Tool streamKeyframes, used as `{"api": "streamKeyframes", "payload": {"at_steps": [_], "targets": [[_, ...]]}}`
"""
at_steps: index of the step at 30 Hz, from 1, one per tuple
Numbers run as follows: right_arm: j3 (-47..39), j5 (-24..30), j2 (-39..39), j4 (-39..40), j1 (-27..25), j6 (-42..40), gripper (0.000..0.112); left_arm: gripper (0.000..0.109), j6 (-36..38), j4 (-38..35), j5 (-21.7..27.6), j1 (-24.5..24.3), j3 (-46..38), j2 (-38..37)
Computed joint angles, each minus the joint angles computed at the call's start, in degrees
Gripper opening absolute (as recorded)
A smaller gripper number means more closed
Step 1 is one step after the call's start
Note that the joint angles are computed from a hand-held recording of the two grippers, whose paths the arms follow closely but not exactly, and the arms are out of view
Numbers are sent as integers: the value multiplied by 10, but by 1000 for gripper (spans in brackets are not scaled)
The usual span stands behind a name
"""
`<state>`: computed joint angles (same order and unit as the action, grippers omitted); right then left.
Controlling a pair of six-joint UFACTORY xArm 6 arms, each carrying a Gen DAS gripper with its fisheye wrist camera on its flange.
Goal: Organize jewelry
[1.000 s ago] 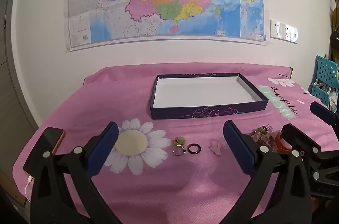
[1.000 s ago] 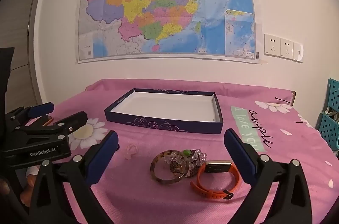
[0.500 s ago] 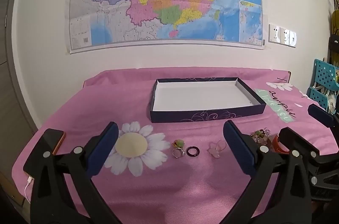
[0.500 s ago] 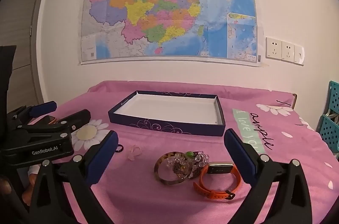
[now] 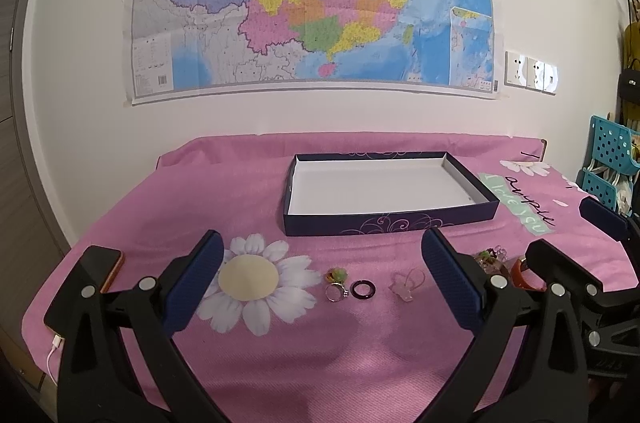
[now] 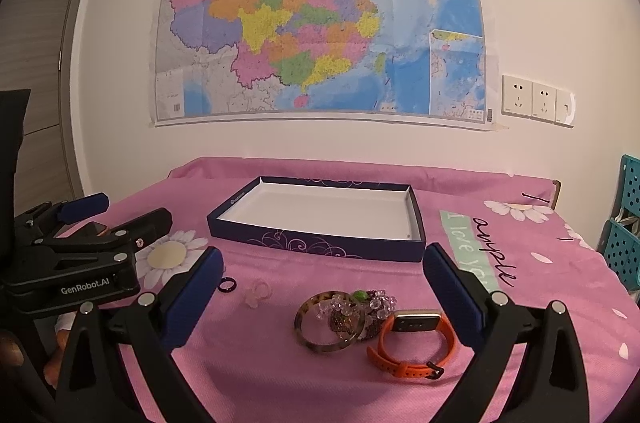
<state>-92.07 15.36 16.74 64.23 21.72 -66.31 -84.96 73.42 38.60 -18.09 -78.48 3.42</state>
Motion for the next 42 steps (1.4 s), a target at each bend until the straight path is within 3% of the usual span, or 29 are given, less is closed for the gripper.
{"api": "streamKeyframes", "payload": {"at_steps": [42], "targets": [[8,2,-4,23,1,-12,97,98,0,0,1,-4,2,-4]]}}
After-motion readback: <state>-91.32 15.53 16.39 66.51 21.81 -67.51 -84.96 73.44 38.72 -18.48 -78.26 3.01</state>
